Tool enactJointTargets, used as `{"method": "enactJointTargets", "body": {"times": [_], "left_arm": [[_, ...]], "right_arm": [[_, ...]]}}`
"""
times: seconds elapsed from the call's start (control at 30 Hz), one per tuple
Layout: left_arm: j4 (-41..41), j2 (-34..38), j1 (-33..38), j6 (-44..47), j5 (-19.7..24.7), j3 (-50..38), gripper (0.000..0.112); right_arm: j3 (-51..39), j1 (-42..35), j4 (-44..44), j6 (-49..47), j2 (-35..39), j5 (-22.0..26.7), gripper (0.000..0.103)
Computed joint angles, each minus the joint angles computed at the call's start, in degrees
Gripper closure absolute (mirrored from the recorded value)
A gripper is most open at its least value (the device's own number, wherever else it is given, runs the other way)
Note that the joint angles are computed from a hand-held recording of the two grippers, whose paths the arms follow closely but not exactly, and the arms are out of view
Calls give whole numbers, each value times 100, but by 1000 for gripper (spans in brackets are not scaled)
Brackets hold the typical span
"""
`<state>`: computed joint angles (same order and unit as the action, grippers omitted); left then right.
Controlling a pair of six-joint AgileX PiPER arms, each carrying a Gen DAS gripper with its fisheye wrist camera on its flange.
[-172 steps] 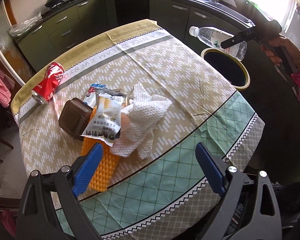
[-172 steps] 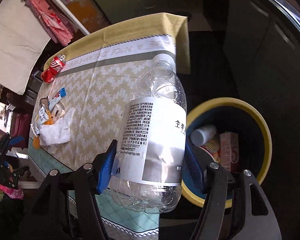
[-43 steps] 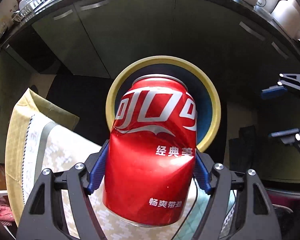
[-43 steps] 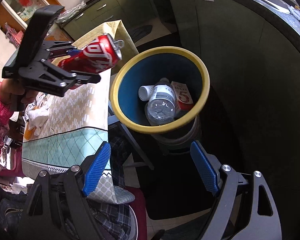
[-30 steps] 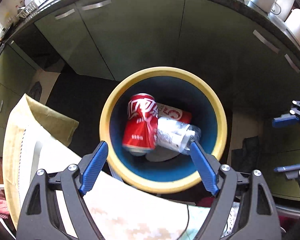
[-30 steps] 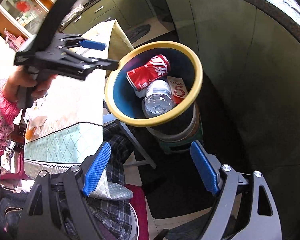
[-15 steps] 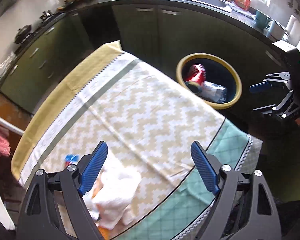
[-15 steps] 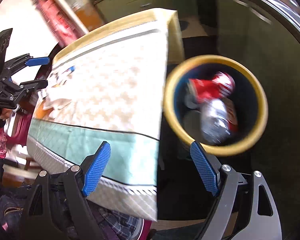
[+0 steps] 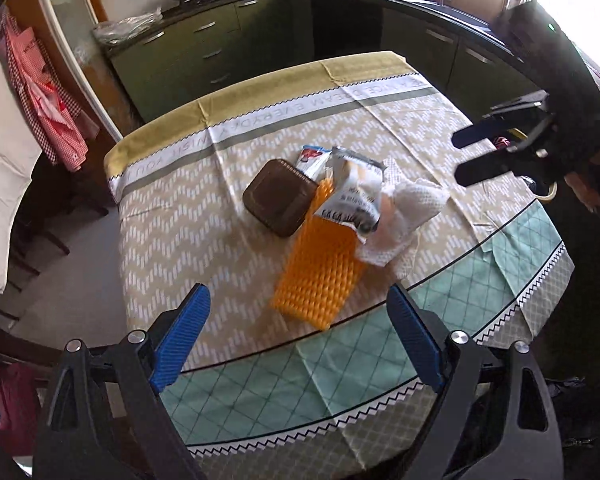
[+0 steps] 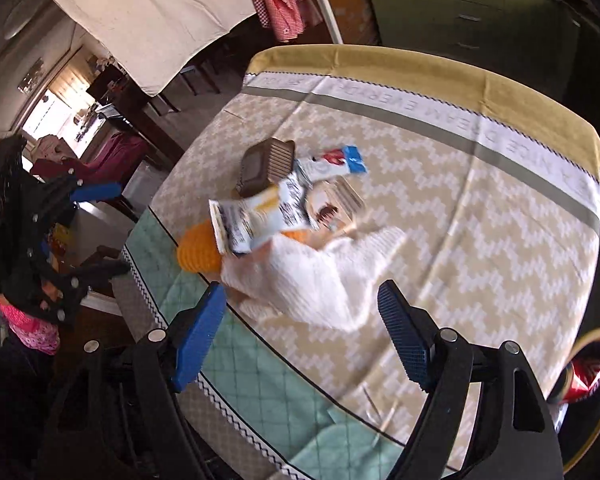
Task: Collect trash
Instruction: 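Reach the right gripper to the white snack bag and grasp it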
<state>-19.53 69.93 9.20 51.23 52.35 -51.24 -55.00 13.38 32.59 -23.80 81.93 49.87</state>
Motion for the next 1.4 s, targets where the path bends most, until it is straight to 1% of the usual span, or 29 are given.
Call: {"method": "enactJointTargets", "body": {"times": [0.07,0.1,0.13,0.17,0.2,0.3,0.53,0.63,0.77,0.83,0.87,0.9,0.97,1.0,1.17,1.27,1.4], "left_arm": [[-109,27,250,224,30,105,27],[-147,42,351,336,23,155,27],[-185,43,443,458,38,195,27],[-219,63,514,559,47,218,27],[-260,70,595,661,66,245,27],[-373,106,738,901,106,290,27],[-519,133,833,1101,180,316,27],[-530,70,825,1151,226,343,27],[-502,-7,782,1151,266,361,27],[-488,-24,757,1150,279,358,27],[-477,-35,741,1145,276,362,27],[-464,-41,726,1139,273,366,27],[-433,-43,695,1128,257,384,27],[-412,-42,676,1113,240,396,27],[-332,-25,568,1039,190,428,27],[-289,-45,457,953,180,428,27],[-196,-109,213,794,179,402,27]], "right_arm": [[-570,229,-39,211,568,110,24],[-796,361,-162,332,767,78,22],[-1004,491,-356,407,925,42,20],[-1149,604,-523,428,1037,-2,15],[-1302,697,-647,425,1164,-9,13],[-1589,838,-753,299,1469,202,9],[-2084,1236,-1244,451,2102,422,6],[-2252,1321,-1282,397,2345,497,5],[-2317,1489,-1542,600,2423,548,5],[-2327,1572,-1802,871,2457,469,5],[-2300,1582,-1892,973,2447,397,11],[-2277,1556,-1900,1016,2433,344,23],[-2279,1442,-1841,1047,2407,361,28],[-2272,1414,-1848,1084,2376,386,33],[-1980,1159,-1599,949,2059,340,38],[-1822,969,-1417,842,1836,349,38],[-1419,583,-1155,621,1351,364,38]]}}
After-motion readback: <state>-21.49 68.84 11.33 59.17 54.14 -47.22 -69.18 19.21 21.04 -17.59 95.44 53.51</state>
